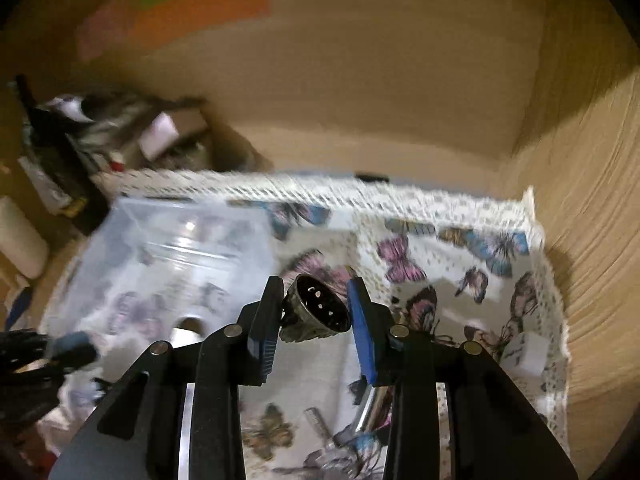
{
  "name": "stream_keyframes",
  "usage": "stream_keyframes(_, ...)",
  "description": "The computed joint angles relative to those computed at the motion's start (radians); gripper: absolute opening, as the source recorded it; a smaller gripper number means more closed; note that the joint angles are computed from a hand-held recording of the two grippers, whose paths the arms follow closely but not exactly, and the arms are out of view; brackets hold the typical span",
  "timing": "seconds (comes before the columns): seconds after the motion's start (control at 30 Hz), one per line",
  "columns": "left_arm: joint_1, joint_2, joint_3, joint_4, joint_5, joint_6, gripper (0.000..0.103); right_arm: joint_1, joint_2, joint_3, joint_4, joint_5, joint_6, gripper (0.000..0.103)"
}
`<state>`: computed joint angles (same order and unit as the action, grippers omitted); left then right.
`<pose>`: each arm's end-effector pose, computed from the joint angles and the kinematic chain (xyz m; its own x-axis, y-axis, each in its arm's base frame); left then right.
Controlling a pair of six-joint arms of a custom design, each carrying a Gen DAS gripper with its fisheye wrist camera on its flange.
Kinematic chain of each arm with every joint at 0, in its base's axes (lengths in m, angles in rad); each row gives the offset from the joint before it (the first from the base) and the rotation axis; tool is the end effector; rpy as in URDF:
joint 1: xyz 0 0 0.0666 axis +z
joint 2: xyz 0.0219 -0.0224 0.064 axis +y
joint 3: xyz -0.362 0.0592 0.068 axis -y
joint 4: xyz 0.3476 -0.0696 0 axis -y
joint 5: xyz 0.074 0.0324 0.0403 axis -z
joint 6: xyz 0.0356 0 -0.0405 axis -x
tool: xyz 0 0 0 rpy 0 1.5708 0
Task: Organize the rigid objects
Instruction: 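Carry the black mesh ball toward the clear box, then lower the mesh ball into the box and open the right gripper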
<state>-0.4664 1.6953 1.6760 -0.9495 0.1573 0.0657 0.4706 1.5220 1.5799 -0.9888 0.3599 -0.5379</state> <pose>0.4828 -0.2497 0.3846 -0.7689 0.3145 -0.5566 0.4739 0.8648 -0.1660 0.4365 0.2075 0.4294 -0.7354 0.1639 -0.6575 0.1628 0.9846 0.0633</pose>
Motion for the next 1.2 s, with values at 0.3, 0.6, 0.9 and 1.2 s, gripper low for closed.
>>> stream_keyframes(0.3,-0.001,0.003,0.004,-0.001,-0.006,-0.009,0.016,0.1,0.007,0.069,0.031,0.015,0.081,0.03)
stream_keyframes(0.6,0.002,0.008,0.007,0.0,0.0,-0.009,0.016,0.145,0.052,0.071,0.033,-0.064,0.076,0.03)
stream_keyframes(0.9,0.002,0.009,0.007,0.001,-0.001,-0.011,0.016,0.136,0.094,0.066,-0.008,-0.169,0.052,0.03)
stream_keyframes(1.2,0.001,0.009,0.007,0.001,-0.001,-0.011,0.016,0.135,0.098,0.064,-0.019,-0.191,0.038,0.031)
